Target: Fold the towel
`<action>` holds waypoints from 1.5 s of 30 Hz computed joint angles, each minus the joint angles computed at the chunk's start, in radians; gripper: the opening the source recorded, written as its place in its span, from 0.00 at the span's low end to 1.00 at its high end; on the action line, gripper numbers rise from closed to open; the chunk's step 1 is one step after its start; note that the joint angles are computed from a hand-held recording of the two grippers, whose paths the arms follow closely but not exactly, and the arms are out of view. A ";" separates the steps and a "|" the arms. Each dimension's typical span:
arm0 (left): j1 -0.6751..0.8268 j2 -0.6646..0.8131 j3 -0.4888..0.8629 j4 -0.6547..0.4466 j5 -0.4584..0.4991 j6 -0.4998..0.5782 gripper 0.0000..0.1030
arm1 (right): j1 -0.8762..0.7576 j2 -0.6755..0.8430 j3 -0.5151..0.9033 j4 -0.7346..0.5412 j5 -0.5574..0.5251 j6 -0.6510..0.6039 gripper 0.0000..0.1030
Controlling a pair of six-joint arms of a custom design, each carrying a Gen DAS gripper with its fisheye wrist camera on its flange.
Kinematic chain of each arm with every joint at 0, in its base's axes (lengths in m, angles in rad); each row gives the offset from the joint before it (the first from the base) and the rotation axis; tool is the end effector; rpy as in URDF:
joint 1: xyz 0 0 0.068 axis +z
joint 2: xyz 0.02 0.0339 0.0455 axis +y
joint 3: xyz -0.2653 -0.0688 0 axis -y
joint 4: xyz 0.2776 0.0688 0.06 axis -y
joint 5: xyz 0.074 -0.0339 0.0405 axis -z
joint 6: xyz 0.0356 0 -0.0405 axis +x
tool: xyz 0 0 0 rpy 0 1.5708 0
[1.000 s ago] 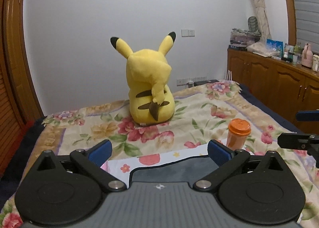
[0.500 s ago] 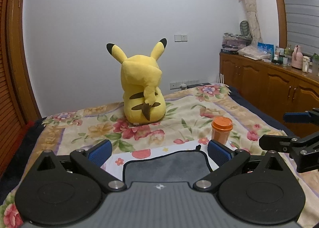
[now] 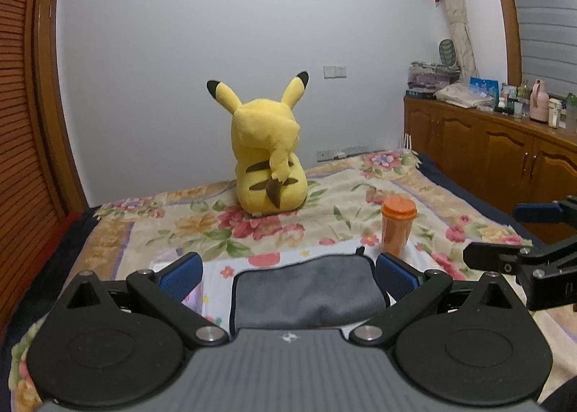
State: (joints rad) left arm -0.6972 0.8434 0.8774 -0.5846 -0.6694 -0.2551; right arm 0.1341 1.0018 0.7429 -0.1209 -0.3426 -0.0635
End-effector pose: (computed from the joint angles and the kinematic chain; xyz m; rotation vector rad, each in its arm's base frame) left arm 0.1720 -0.1152 0.3277 0.0576 1.9942 0.1031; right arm 0.2567 0.0467 0.2841 -0.4161 1.9013 0.3804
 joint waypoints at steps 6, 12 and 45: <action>-0.048 -0.046 -0.096 -0.024 -0.007 -0.065 0.96 | 0.031 -0.051 -0.077 0.017 0.028 -0.003 1.00; -0.107 -0.058 -0.184 -0.047 -0.067 -0.128 0.96 | 0.049 -0.071 -0.140 0.038 0.046 0.014 1.00; -0.101 -0.135 -0.398 0.052 -0.140 -0.245 0.96 | 0.065 -0.050 -0.316 0.198 0.108 0.005 1.00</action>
